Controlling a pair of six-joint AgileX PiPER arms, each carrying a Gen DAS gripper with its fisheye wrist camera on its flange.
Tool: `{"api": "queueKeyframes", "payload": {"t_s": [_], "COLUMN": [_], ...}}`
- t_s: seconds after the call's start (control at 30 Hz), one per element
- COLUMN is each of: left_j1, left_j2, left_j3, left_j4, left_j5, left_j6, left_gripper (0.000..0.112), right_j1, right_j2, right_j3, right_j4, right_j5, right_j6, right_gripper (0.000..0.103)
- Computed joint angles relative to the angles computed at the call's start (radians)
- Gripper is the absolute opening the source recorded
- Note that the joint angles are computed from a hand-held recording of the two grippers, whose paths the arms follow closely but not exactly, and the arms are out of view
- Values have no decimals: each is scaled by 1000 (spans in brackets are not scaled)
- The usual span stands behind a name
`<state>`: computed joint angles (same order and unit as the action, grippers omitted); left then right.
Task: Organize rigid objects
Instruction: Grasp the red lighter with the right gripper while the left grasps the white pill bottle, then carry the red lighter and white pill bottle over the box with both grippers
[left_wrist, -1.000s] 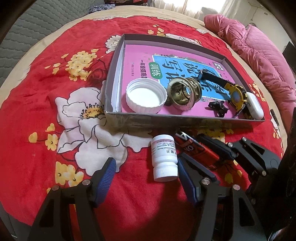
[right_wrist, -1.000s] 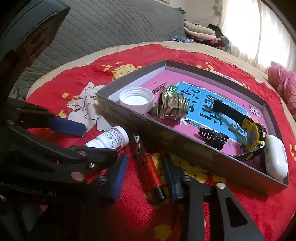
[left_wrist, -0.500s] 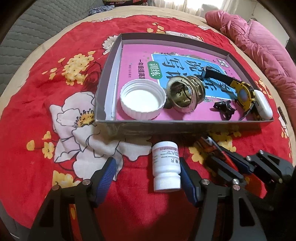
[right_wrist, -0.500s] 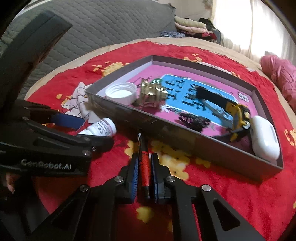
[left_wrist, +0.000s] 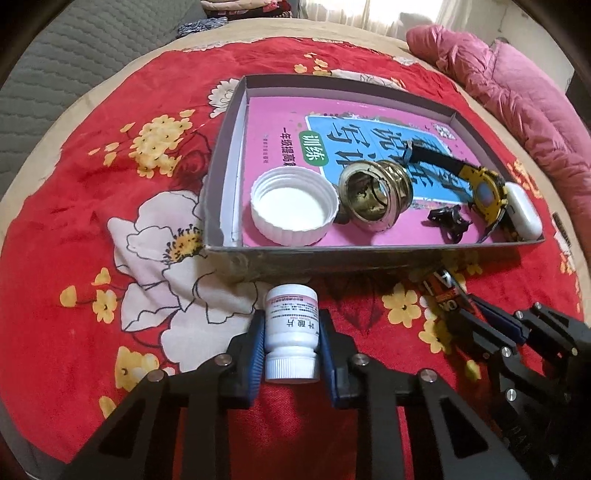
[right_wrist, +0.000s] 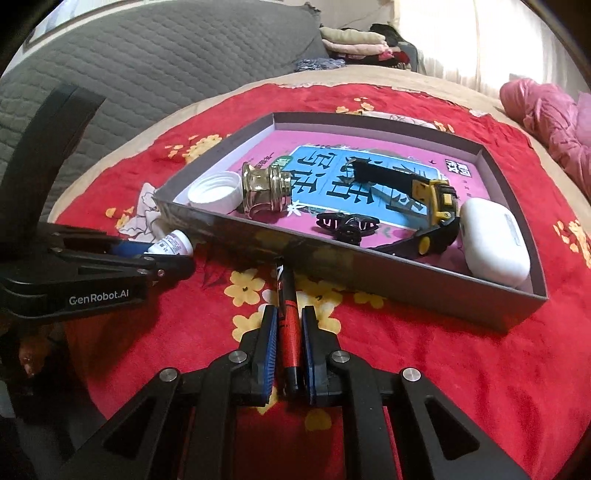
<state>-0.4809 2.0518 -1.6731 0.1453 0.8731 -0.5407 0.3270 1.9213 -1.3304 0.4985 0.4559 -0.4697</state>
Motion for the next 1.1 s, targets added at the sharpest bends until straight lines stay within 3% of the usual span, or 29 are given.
{"api": "queueKeyframes", "payload": {"t_s": [0.2, 0.43, 0.73, 0.83, 0.93, 1.1], "left_j1": [29, 22, 19, 19, 19, 19], "left_j2": [-94, -139, -158, -164, -166, -170], "left_j3": [119, 136, 142, 150, 151, 155], "left_j4": [-78, -66, -63, -67, -68, -74], "left_j5": [-91, -104, -96, -98, -98, -100], "left_j6": [12, -2, -9, -5, -5, -4], "left_gripper": [27, 27, 27, 27, 27, 27], "right_j1": [-36, -60, -62, -78, -83, -50], "right_j2": [-32, -58, -55, -31, -15, 10], "right_j3": [25, 39, 38, 25, 15, -10], "right_j4": [132, 214, 185, 246, 262, 151], "right_j5": [13, 37, 46, 74, 85, 60], "right_j6": [-79, -131, -101, -141, -146, -79], "right_gripper": [13, 9, 9, 11, 24, 25]}}
